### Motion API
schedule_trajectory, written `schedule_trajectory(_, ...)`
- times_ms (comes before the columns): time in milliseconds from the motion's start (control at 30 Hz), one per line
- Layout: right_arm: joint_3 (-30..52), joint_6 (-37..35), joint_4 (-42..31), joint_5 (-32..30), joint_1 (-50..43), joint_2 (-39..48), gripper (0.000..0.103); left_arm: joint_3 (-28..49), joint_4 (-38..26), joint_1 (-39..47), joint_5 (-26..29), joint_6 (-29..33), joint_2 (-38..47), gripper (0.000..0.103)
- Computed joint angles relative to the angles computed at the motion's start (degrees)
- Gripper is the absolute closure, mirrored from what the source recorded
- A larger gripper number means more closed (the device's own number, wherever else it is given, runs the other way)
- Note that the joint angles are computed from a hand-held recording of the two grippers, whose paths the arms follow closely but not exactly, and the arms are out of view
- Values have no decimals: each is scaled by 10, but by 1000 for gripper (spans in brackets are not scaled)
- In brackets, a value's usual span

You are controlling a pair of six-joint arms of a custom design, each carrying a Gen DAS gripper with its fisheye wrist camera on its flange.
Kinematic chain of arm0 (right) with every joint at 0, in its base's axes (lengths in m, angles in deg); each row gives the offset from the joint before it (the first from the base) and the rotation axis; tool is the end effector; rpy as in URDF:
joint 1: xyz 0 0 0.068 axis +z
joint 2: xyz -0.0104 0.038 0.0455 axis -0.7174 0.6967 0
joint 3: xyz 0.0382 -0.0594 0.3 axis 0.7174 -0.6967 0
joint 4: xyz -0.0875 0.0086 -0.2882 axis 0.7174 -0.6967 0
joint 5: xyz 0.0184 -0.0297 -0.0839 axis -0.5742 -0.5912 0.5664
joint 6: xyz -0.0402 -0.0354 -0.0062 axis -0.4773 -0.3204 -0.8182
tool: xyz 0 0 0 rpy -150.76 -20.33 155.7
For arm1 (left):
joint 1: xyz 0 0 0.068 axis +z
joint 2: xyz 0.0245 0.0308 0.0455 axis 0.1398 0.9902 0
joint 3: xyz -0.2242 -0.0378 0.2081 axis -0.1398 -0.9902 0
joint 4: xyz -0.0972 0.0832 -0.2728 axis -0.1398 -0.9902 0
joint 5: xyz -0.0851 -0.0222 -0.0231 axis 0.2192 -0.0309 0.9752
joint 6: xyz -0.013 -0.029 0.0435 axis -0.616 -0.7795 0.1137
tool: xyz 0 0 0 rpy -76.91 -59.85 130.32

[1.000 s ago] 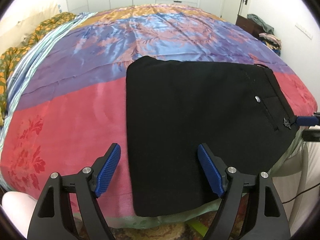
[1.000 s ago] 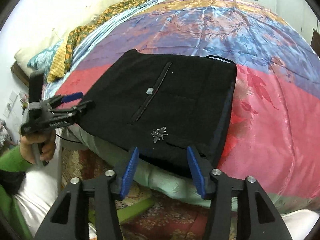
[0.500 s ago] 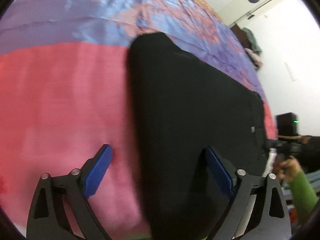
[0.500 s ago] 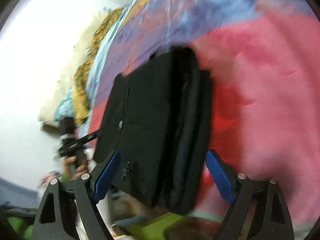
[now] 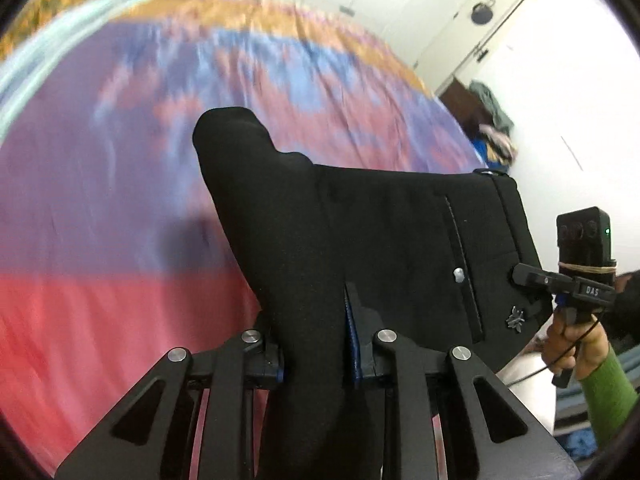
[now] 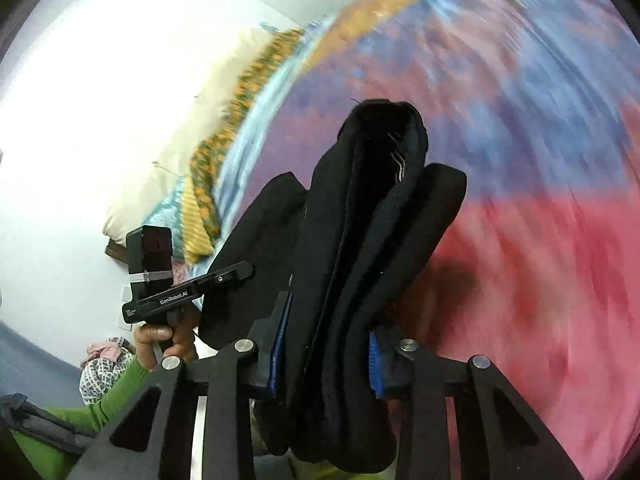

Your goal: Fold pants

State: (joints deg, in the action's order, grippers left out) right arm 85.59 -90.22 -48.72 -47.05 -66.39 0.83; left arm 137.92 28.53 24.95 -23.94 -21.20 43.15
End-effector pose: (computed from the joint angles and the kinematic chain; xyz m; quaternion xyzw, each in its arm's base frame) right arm 0.2844 -0.0759 0.2379 -0.0606 0.8893 0.4089 0.1957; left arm 0.3132 0.0739 0.2322 0.0735 0.9367 -0.2297 0.2537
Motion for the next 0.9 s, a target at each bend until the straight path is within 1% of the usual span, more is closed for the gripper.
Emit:
schedule_trajectory(67,51,54,50,-2,32,30,70,52,16,-4,-5,-19,35,80)
schedule_trajectory(100,82,84,80,-4,47,56,70,74,35,-12,-19,-31,54,79)
schedule_trajectory(133,103,94,90,-4,50,76,70,88,56,-22,-43,-41,72,71)
schedule_trajectory(167,118,115,115,5,57,94,69,92,78,-32,-73,-50,87,58)
schedule_trajectory(200,134,133,141,22,59,116,65,88,108,-41,-116,-58,103,50)
schedule_trajectory(233,147,138,150,38,55,139,60,78,133,-46,-153,-63,112,38)
schedule_trajectory(267,153,148,166,81,51,159,60,55,169,-49,-201,-65,119,37)
schedule_trajectory(300,147,156,183,130,44,166,59,34,186,-44,-221,-60,116,37)
schedule_trajectory(367,123,157,201,209,25,161,59,-22,222,-25,-236,-47,99,37)
schedule_trajectory(400,108,152,204,234,16,150,59,-61,245,-13,-240,-39,78,37)
schedule_trajectory(433,88,144,210,253,5,130,54,-99,261,-2,-244,-33,52,33)
schedule_trajectory(467,56,133,221,270,-5,99,48,-127,270,6,-250,-30,31,23)
schedule_trajectory(500,13,119,232,291,-10,53,29,-164,280,9,-260,-32,-2,18)
schedule_trajectory(533,-13,114,240,304,-9,22,6,-203,294,10,-267,-35,-39,15)
schedule_trajectory(567,-61,110,256,314,-7,-34,0,-227,306,5,-273,-40,-66,15)
schedule_trajectory(600,-88,110,255,317,-3,-73,0,-258,321,-5,-281,-45,-103,14)
schedule_trajectory(633,-110,114,248,323,4,-108,0,-283,333,-11,-289,-44,-137,7)
schedule_trajectory(667,-131,131,240,335,22,-144,0,-301,328,-21,-300,-49,-170,2)
schedule_trajectory(733,-176,177,215,369,77,-232,0,-316,279,-48,-327,-76,-239,2)
schedule_trajectory(767,-189,194,211,383,101,-257,0,-315,248,-56,-331,-89,-264,2)
schedule_trajectory(800,-206,216,196,410,133,-298,0,-309,213,-64,-326,-101,-287,2)
schedule_trajectory(833,-222,238,181,440,166,-340,0,-306,182,-61,-309,-102,-313,2)
schedule_trajectory(867,-238,263,169,464,202,-380,0,-304,159,-59,-298,-102,-335,2)
schedule_trajectory(900,-241,293,155,481,241,-412,0,-302,139,-60,-299,-101,-360,2)
